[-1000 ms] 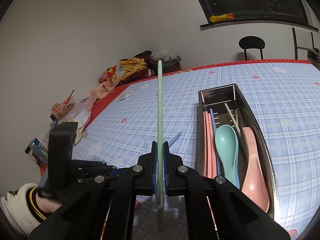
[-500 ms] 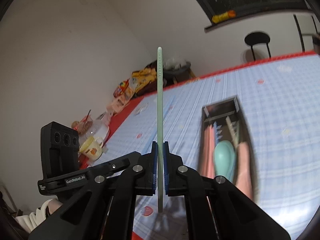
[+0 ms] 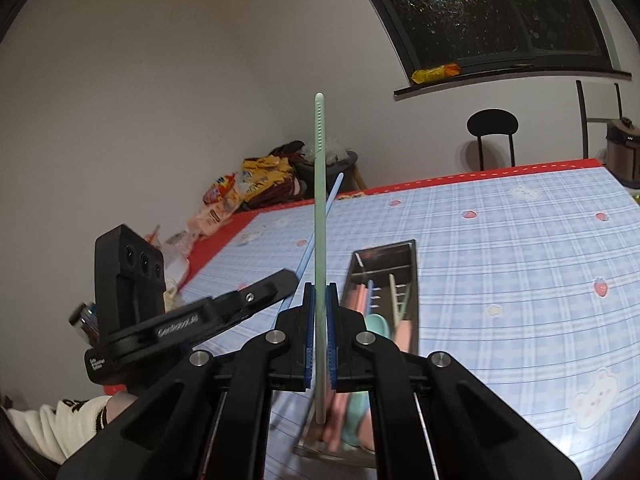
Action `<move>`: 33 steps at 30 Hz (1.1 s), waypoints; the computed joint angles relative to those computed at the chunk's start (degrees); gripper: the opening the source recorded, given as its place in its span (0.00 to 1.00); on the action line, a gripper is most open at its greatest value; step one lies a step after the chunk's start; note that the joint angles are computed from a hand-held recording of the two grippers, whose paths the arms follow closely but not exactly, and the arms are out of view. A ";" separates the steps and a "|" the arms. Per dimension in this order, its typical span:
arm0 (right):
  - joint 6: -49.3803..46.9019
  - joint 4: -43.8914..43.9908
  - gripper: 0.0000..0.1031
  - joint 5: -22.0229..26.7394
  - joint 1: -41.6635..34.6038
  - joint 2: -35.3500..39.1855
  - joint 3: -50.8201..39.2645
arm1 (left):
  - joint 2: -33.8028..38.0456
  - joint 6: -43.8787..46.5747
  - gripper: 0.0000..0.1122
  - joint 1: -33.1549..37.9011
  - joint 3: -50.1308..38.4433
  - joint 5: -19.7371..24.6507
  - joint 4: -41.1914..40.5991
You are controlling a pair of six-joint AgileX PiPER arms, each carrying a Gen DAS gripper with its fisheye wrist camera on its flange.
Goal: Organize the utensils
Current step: 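Lower both chopsticks into the steel tray and open both tools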
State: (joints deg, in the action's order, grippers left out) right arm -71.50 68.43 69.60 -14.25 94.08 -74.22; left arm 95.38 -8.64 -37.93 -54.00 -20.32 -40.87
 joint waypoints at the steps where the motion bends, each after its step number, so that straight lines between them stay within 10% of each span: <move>1: -0.15 -0.34 0.06 -0.31 0.15 0.35 -0.01 | 0.94 -2.65 0.09 0.06 -0.12 -0.63 1.46; 10: 0.14 -1.63 0.06 -3.77 2.57 4.15 -0.13 | 6.77 -16.18 0.09 -0.01 1.29 -8.40 5.89; 33: -0.39 -1.87 0.06 -5.94 3.83 5.18 0.55 | 11.33 -9.63 0.09 -2.97 -0.11 -11.66 -3.90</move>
State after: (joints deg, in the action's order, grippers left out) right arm -71.89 66.57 63.66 -10.42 99.26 -73.67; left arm 106.71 -18.28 -40.90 -54.12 -31.98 -44.78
